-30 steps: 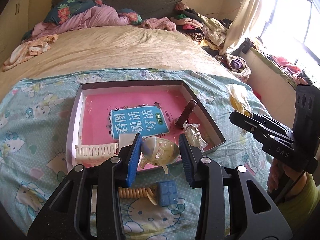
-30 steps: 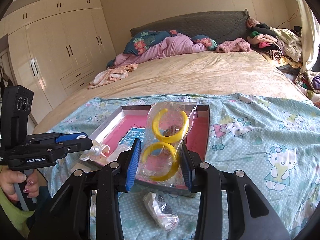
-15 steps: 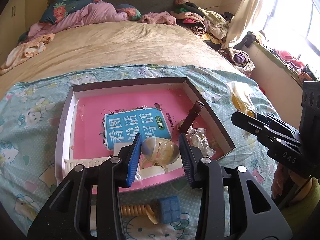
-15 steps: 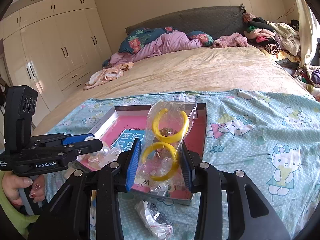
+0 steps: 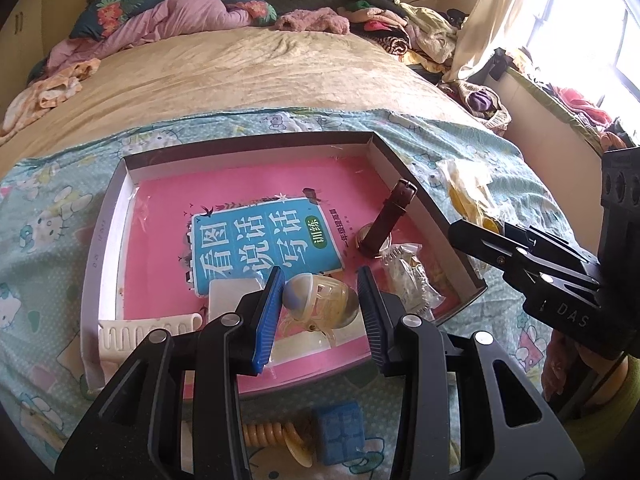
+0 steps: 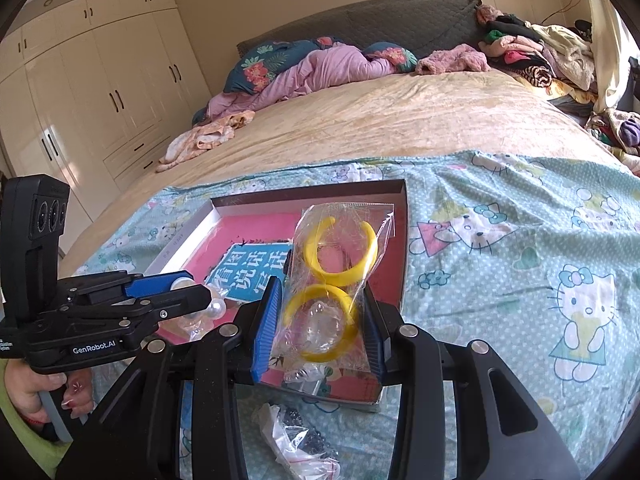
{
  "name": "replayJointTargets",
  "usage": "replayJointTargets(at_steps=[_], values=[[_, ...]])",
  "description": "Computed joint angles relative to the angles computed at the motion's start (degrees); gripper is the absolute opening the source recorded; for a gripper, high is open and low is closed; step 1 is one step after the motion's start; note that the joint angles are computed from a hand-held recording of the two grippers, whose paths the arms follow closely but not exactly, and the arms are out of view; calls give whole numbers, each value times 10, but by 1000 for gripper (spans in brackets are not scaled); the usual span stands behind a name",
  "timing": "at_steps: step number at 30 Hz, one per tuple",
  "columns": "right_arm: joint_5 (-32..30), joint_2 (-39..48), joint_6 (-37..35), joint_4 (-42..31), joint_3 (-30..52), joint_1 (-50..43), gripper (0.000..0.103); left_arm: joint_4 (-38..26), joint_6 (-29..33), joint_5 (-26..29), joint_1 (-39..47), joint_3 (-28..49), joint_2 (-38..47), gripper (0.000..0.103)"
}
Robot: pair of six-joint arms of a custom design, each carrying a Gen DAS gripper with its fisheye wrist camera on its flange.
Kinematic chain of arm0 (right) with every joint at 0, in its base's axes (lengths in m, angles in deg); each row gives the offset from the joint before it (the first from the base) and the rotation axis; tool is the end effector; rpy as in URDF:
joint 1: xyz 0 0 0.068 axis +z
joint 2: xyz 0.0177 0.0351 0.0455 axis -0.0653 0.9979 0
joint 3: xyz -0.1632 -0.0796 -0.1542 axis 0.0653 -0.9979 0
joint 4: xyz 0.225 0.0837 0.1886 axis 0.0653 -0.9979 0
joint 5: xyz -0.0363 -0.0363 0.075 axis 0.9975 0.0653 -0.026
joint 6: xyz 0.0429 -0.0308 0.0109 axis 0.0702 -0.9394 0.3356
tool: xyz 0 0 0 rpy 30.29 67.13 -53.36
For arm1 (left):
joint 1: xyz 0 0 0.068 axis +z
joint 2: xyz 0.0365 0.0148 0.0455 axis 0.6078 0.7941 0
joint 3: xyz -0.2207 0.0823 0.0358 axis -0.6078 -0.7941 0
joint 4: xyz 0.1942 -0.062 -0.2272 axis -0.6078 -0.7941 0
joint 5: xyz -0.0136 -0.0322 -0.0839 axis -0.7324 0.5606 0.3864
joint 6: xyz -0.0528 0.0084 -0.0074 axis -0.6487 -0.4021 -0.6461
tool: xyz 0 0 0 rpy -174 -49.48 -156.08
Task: Organize jewelry
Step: 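Carry the earrings and bangles into the grey box and open both tools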
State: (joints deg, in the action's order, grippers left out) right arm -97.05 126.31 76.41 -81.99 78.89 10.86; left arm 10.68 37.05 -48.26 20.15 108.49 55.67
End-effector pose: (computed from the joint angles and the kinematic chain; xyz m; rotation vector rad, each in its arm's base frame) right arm 0.3537 0.1087 0.2293 -0.5313 2.2165 0.6642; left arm 0.2785 -0.0847 0.2523 -0.0247 2.4402 -0.2149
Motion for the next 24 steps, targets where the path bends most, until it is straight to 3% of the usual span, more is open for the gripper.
replayJointTargets(at_steps=[15,24], values=[[19,62,8,-7,34,15,39,21,9,16,5,-5,30,30],[17,42,22,-3,19,6,57,22,10,17,7,-1,40,32]])
